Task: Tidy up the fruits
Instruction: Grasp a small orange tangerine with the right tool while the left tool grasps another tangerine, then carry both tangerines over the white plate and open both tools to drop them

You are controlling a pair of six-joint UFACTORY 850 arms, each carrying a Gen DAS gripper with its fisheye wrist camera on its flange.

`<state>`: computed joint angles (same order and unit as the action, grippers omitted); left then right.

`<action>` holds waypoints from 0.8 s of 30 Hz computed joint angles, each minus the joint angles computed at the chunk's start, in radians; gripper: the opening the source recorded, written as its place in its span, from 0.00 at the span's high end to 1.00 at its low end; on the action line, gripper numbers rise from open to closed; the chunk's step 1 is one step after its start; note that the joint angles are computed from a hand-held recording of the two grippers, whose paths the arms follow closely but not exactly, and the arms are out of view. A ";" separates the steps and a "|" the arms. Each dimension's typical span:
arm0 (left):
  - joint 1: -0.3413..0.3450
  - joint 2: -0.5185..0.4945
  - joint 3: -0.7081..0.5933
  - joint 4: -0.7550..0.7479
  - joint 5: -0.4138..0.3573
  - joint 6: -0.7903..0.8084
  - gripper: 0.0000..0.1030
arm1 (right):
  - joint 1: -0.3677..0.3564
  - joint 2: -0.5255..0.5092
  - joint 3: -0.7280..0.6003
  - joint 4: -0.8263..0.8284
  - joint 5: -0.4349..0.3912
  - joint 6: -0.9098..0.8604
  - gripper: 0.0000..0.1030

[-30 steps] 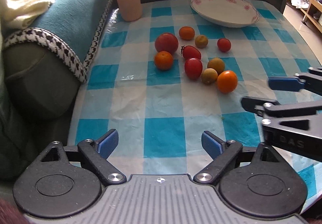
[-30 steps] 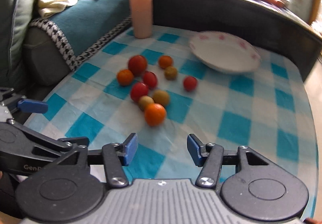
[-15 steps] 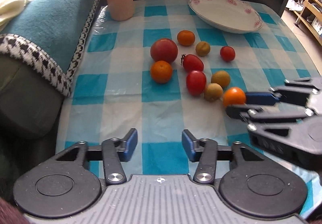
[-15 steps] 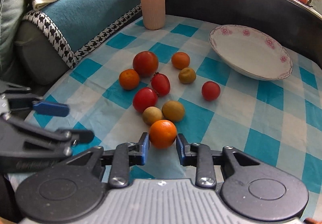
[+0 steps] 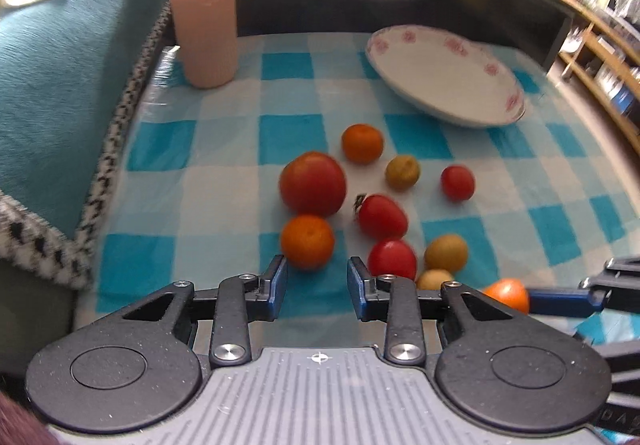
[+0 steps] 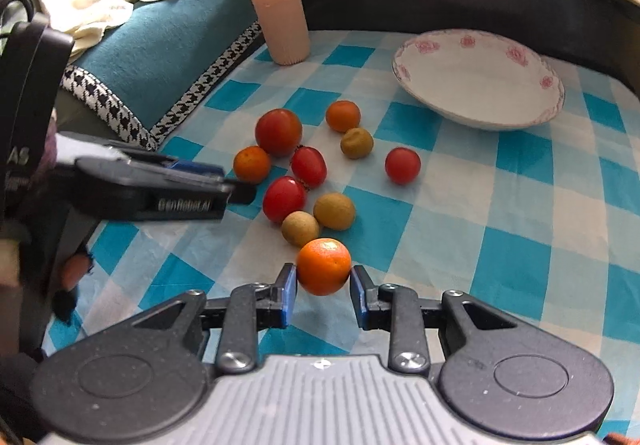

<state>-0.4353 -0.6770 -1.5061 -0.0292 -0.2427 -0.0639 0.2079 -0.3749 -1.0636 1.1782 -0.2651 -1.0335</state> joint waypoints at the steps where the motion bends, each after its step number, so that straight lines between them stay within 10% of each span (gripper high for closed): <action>1: 0.002 -0.010 -0.011 -0.019 -0.002 0.018 0.58 | -0.002 -0.002 -0.001 -0.010 -0.002 0.011 0.69; 13: -0.019 -0.049 -0.043 0.290 0.023 -0.223 0.59 | -0.020 -0.008 -0.002 -0.053 -0.010 0.074 0.69; 24: -0.020 -0.005 -0.022 0.155 -0.011 -0.197 0.63 | -0.045 0.013 -0.004 0.018 0.020 0.029 0.69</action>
<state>-0.4549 -0.6815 -1.5286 0.1255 -0.2534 -0.2613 0.1625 -0.3617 -1.0673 1.1957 -0.2448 -1.0042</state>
